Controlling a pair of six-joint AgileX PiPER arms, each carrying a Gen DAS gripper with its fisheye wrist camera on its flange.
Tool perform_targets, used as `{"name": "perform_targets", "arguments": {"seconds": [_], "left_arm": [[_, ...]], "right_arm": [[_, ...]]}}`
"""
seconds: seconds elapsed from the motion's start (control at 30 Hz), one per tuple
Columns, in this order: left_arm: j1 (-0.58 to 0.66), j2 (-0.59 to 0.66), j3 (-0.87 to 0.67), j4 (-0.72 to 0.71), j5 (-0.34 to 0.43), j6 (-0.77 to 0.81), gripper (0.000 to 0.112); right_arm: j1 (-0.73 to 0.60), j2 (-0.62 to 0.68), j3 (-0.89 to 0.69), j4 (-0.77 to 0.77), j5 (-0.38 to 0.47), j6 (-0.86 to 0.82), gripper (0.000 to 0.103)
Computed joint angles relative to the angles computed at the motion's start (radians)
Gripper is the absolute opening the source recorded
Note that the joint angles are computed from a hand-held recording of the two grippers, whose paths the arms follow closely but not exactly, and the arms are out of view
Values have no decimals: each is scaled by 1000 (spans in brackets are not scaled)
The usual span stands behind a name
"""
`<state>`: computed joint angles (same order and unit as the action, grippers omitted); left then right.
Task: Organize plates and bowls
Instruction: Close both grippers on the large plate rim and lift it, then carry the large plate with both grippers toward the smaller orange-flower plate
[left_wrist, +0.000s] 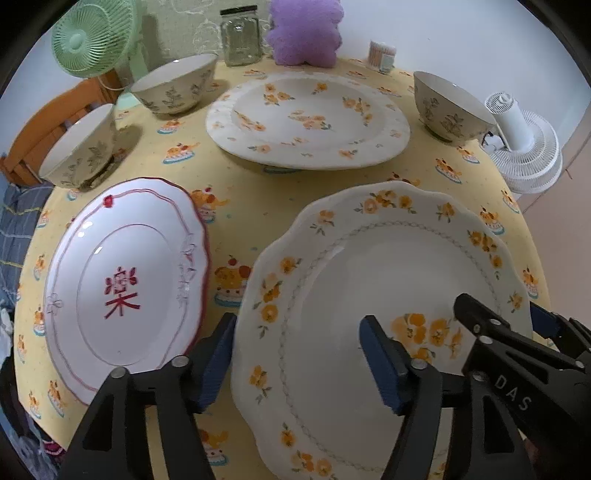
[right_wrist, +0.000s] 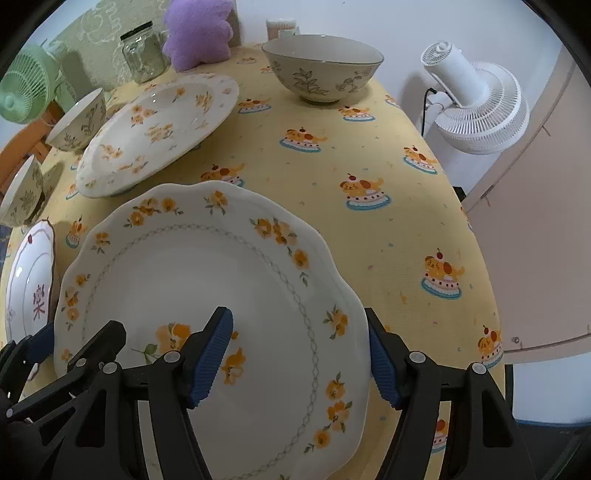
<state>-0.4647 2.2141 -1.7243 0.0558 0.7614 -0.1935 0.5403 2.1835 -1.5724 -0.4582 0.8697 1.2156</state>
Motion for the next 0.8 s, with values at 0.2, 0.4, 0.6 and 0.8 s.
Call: {"name": "perform_targets", "arguments": {"seconds": [0.2,0.4,0.6,0.8], "left_arm": [[0,-33,23,14,-5,-43,81],[13,-104,86,40,-49,-65,91],[50,-170,129,12,-81,0,93],[107,-230,158,-43,-113,109,93]], "right_arm": [[16,-31,13,-52,23,26,76],[45,-78,24,-108,40,68,76],[103,-96,-25,-167,114,109,76],[171,-86,-121,-220,204,136,76]]}}
